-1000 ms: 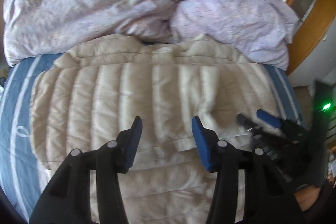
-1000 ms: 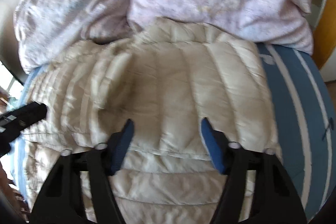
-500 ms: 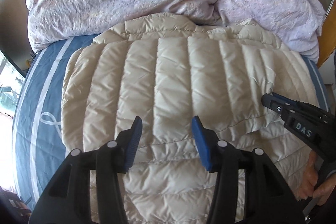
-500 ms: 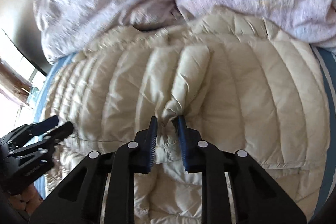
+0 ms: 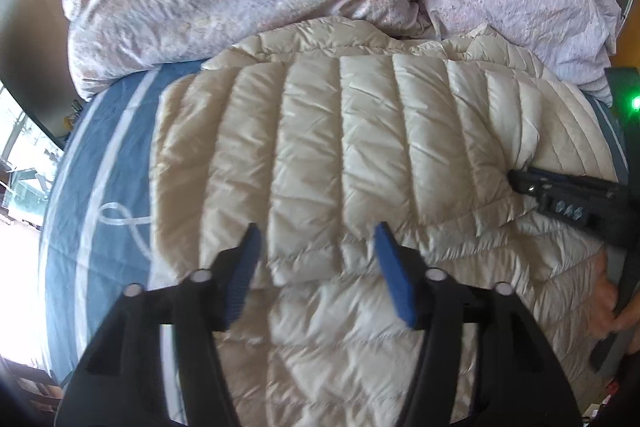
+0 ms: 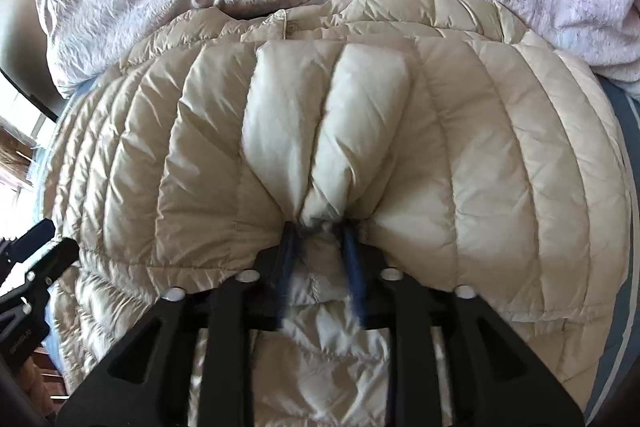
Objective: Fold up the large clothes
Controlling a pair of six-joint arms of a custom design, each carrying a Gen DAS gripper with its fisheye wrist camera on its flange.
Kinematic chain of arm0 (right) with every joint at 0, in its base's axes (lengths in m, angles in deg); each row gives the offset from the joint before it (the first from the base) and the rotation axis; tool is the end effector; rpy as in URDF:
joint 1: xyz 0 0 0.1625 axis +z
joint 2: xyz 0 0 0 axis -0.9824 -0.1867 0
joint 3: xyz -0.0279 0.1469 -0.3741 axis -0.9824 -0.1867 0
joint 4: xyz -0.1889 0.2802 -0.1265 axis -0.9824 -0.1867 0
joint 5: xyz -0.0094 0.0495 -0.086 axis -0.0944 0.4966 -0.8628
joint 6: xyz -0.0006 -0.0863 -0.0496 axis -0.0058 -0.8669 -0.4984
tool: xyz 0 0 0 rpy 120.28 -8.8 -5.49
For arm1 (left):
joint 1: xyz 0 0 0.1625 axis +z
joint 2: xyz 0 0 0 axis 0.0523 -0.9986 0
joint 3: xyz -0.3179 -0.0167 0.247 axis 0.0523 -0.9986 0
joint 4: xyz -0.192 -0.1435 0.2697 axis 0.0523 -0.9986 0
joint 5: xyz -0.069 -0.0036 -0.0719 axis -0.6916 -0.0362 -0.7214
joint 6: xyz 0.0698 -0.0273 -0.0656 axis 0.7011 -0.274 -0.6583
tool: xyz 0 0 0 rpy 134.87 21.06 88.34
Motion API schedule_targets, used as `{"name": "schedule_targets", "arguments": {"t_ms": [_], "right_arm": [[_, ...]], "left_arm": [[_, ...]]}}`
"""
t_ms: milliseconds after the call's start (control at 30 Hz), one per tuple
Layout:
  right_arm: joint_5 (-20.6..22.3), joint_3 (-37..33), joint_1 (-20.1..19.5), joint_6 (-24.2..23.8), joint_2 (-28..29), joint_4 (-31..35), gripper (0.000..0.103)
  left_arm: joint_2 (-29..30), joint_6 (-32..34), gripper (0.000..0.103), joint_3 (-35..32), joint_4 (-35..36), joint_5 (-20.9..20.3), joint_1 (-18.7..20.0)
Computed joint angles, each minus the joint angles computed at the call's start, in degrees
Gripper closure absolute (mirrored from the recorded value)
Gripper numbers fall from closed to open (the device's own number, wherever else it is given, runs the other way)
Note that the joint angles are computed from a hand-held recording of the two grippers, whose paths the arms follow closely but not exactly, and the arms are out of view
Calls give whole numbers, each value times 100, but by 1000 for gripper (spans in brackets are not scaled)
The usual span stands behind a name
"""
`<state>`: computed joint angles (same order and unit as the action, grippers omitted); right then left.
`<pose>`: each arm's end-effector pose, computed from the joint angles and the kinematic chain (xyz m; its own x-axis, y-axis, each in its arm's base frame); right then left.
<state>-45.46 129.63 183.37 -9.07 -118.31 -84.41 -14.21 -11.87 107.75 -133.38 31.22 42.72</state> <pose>0.2324 -0.6157 0.2312 -0.8417 0.0446 0.5380 -0.1401 0.9444 -0.2974 -0.2672 -0.5731 0.1891 -0.6539 0.1842 -0.7338 0.4701 0.8589 -0.2032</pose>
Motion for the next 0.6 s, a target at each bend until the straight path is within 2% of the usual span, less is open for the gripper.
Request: {"name": "schedule_targets", "arguments": {"t_ms": [33,67,167,300,500,600], "right_arm": [[18,56,12,50,-110,24,42],[3,124,23,31,-191,-21,33],[9,385,72,14,-558,161,31],[43,889,68,171,-1214,625,31],[-218,1827,-28,737,-2348,1266,30],[-240,2227,-124,1110,-2918,1650,30]], "left_arm": [[-118,-50,32,129,19,74,-41],[-202,-87,31,209,41,94,-65],[-606,-302,25,536,251,28,-130],[-1271,-716,23,1085,719,-112,-188],[-2332,-1542,23,1954,1566,-366,-315],[-2695,-1808,23,2277,1714,-526,-345]]}}
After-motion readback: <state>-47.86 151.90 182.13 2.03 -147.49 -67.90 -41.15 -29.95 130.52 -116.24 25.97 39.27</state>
